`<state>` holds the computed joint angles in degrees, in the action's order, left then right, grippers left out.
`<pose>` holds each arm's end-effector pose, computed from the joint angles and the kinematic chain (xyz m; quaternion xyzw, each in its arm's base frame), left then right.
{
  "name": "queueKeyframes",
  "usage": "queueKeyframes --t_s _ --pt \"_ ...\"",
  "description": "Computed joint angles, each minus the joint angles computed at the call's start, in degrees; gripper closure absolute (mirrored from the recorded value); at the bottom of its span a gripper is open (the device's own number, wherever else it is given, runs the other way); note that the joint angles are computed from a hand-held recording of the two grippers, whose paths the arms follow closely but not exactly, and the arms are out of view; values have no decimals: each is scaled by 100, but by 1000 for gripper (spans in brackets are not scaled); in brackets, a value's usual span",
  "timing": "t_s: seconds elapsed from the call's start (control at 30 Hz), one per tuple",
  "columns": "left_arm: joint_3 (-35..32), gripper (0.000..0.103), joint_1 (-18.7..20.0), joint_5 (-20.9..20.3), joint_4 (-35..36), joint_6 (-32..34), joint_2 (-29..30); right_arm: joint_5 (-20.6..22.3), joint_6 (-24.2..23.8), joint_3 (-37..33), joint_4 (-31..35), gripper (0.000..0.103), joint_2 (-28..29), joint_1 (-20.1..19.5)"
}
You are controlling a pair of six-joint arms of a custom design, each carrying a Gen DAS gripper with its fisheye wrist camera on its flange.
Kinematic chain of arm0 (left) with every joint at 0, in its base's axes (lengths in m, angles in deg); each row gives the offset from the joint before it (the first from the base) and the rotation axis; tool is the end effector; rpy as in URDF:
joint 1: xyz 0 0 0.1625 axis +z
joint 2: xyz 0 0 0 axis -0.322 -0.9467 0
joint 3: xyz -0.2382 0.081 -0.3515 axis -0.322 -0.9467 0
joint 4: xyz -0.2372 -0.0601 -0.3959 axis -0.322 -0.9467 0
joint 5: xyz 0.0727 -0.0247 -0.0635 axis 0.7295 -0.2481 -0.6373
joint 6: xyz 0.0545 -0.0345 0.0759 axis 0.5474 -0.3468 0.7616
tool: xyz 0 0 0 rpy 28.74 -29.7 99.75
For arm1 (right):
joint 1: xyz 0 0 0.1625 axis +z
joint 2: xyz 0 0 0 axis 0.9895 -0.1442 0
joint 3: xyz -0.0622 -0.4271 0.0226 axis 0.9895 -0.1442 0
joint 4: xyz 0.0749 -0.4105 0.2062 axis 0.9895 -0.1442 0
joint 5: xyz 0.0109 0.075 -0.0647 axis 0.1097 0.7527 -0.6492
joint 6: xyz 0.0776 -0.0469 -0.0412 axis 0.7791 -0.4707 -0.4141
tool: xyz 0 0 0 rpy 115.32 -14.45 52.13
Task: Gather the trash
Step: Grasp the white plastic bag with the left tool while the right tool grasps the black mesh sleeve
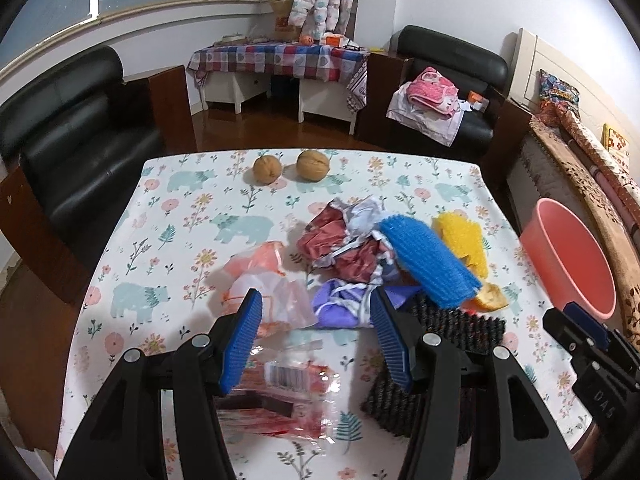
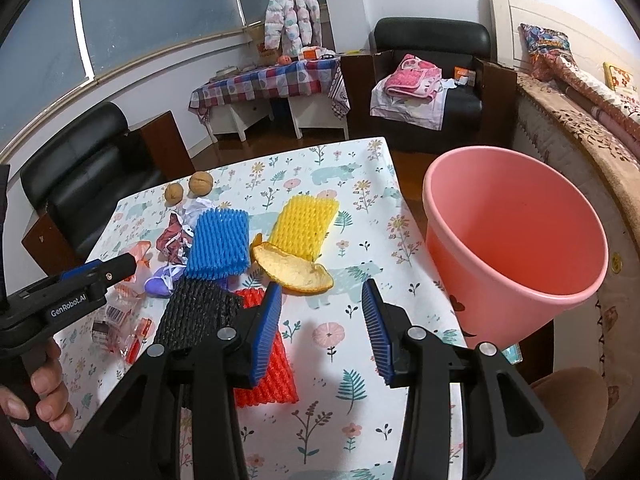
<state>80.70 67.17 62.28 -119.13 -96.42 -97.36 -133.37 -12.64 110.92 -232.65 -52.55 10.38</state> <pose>-0.3102 -0.6917 0.0963 -0.0854 0.8092 -0.4186 0.4034 0.1432 -0.7604 0.2667 0.3257 -0.8933 0.2514 0.1810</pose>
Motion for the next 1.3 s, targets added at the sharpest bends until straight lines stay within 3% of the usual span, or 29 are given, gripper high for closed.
queueKeyframes --t_s 0.17,0.43,0.63,0.9,1.1,1.3 --pt "492 48 13 -137 -673 396 -300 27 -35 -19 149 60 7 -6" --pt "1283 47 38 -873 -1697 1022 -852 205 -200 -14 548 60 -27 -4" --pt "1368 47 74 -1276 -1580 1053 -857 301 -391 -2 855 60 -45 26" --pt "1246 45 76 -932 -1183 807 -783 397 -480 -12 1158 60 -87 13" --pt "1408 45 81 -1128 -1906 1104 -966 388 -409 -78 1274 60 -46 5" --pt "992 44 164 -1017 -1943 1262 -691 353 -469 -82 1330 60 -27 21"
